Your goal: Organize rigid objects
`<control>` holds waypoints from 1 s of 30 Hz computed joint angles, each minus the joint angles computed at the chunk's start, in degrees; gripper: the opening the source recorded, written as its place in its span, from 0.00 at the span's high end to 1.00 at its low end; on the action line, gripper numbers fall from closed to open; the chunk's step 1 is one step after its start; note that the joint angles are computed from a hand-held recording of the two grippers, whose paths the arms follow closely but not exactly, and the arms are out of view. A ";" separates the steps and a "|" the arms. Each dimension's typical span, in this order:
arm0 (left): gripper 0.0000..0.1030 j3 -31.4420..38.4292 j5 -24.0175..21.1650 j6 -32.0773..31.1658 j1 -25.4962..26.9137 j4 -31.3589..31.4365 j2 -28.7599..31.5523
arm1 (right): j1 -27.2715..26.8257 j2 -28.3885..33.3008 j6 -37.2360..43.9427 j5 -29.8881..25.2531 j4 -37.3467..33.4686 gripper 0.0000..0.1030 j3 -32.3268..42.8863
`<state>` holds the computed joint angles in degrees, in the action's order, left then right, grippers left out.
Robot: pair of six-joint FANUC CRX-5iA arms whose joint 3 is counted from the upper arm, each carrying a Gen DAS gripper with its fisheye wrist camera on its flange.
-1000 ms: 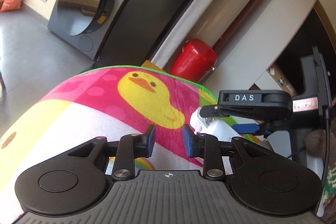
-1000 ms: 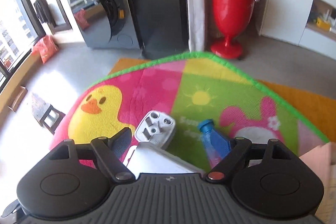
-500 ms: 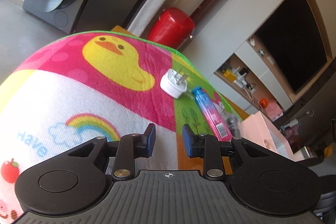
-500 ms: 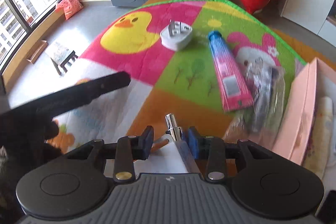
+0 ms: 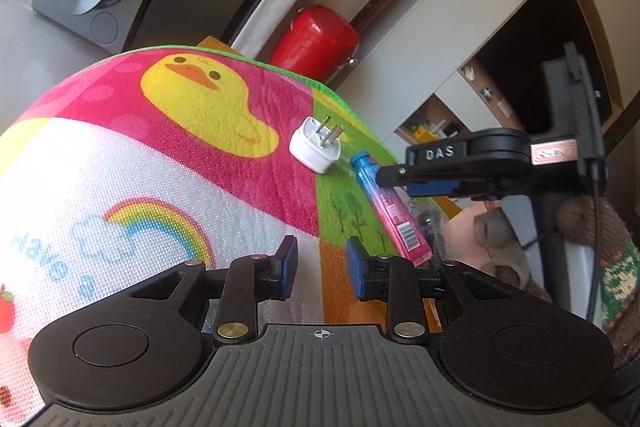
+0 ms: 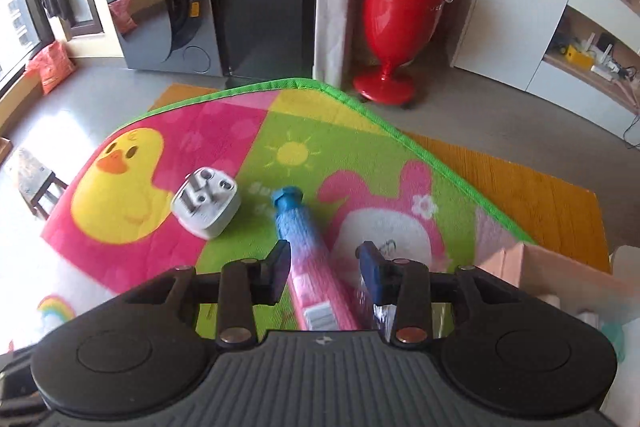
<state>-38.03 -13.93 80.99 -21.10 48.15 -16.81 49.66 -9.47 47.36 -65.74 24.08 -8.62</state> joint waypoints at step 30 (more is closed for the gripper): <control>0.72 -1.78 2.73 5.00 0.85 -0.50 -1.97 | -0.62 6.33 11.97 6.70 -12.97 0.80 9.36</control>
